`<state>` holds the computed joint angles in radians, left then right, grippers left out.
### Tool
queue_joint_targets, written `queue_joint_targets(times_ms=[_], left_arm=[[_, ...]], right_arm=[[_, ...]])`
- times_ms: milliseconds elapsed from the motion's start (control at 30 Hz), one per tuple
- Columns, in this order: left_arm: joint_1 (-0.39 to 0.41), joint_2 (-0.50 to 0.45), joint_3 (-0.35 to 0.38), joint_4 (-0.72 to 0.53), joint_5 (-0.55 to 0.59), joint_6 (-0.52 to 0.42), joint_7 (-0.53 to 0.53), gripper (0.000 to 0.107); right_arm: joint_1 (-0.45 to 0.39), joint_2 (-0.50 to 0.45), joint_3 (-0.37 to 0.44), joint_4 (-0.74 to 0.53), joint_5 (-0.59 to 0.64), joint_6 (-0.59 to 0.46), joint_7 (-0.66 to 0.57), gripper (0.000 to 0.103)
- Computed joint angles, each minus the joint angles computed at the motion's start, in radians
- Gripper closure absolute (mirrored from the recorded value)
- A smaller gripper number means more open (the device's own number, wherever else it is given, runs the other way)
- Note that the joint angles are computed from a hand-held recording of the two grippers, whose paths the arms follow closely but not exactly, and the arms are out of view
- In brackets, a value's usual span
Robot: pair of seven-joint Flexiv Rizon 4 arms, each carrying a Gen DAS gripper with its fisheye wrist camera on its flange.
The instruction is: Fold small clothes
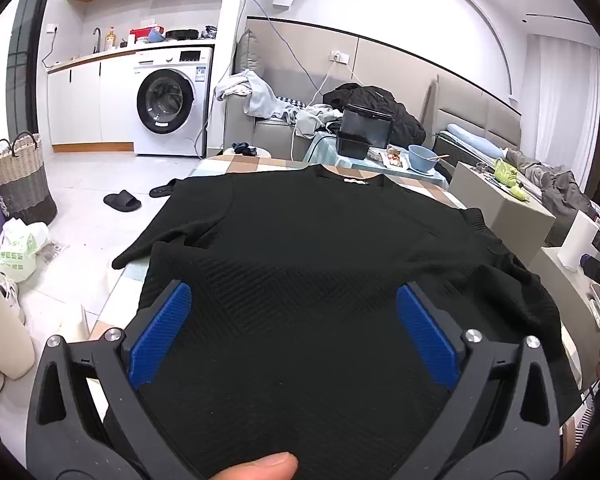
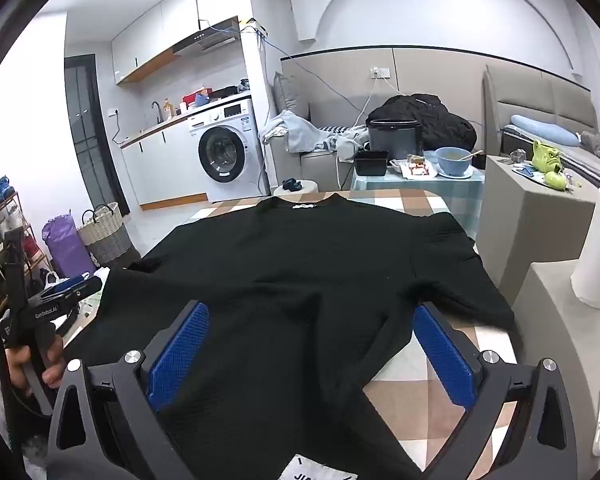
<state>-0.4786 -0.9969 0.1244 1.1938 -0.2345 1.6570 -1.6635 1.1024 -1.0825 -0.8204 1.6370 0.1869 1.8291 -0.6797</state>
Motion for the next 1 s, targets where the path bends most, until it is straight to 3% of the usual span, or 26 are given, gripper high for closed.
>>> queue_joint_targets(times_ms=[133,200,400,500,1000], left_arm=[[0.012,0.001,-0.016,0.002,0.003,0.002,0.004,0.005],[0.002,0.006,0.010,0.002,0.003,-0.006,0.002,0.005],[0.013,0.004,-0.002,0.000,0.009,0.005,0.010,0.005],[-0.024,0.017,0.056,0.027,0.002,0.037,-0.009,0.005],[-0.025,0.051,0.021,0.086,-0.046,0.096,0.046,0.005]], right_arm=[[-0.006,0.009,0.015,0.001,0.001,0.009,-0.007,0.000],[-0.017,0.021,0.022,-0.003,-0.010,-0.009,-0.009,0.000],[0.012,-0.015,-0.021,-0.009,0.008,0.001,0.025,0.000],[0.013,-0.017,-0.023,-0.018,0.008,-0.010,0.033,0.000],[-0.005,-0.023,-0.010,-0.048,-0.059,-0.040,0.079,0.000]])
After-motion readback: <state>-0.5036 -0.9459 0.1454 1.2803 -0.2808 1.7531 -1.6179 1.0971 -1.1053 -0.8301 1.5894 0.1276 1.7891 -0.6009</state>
